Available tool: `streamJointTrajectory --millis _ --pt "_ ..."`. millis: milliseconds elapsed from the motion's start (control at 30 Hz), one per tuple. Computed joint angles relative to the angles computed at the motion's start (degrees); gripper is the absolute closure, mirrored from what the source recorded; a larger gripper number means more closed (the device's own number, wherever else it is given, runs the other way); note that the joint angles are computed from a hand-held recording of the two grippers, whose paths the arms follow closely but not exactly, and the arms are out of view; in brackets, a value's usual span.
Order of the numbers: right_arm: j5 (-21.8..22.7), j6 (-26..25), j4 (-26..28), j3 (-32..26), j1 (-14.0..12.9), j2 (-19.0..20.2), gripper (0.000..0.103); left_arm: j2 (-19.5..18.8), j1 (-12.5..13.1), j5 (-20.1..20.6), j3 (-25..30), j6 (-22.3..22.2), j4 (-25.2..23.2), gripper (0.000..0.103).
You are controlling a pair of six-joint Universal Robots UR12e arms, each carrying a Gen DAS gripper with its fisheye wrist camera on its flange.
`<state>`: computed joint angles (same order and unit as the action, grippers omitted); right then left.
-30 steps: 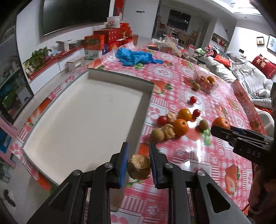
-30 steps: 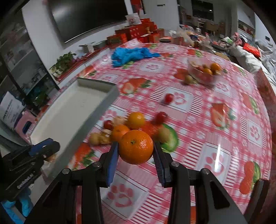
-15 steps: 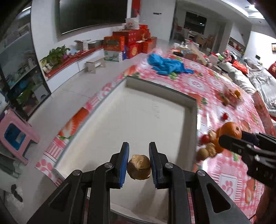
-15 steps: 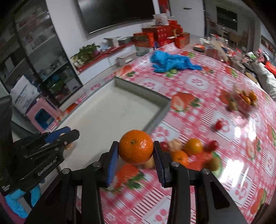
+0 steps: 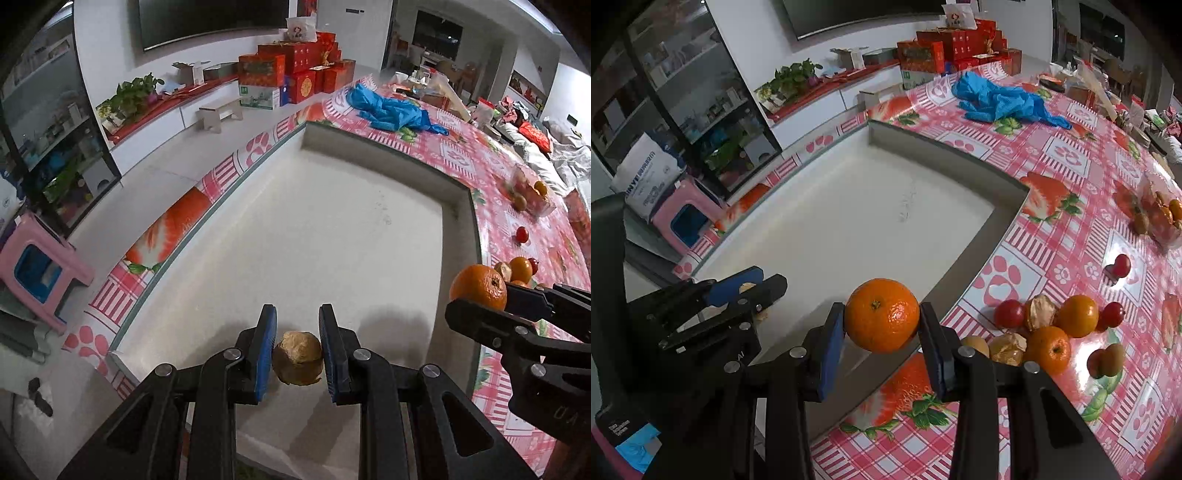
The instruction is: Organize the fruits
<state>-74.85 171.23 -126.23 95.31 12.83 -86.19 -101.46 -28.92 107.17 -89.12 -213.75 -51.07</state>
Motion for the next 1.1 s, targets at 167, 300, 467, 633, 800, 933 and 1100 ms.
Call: streamJointTrajectory --millis 167,300,467,633,800,933,1100 --pt "0.19 -0.8 0.5 -0.15 0.09 0.17 0.06 0.03 -0.07 0.47 -0.29 0.4 0.16 0.078" --pt "0.97 -1.35 0.64 -0.3 0.09 0.26 0.054 -0.15 0.05 -0.41 0.08 0.51 -1.05 0.063" --pt "1.6 0.6 -1.74 0.21 -0.67 -0.33 0.02 0.24 -1.04 6.32 -0.67 -1.48 0.84 0.011" --pt "0.32 2.83 -4.65 1.69 -2.17 -1.84 0.02 0.29 -1.32 5.9 0.25 -0.99 -0.5 0.01" --pt "-6.63 9.58 -11.61 5.87 -5.46 -4.79 0.015 -0.45 -3.81 4.9 1.32 3.66 3.48 0.011" --pt "-14.78 15.09 -15.07 9.5 -9.27 -7.02 0.0 -2.59 -7.12 3.17 3.39 9.57 6.59 0.01" --pt "-20.31 15.76 -12.83 11.7 -13.82 -7.56 0.0 -6.89 -10.11 -0.8 7.6 13.26 6.7 0.011"
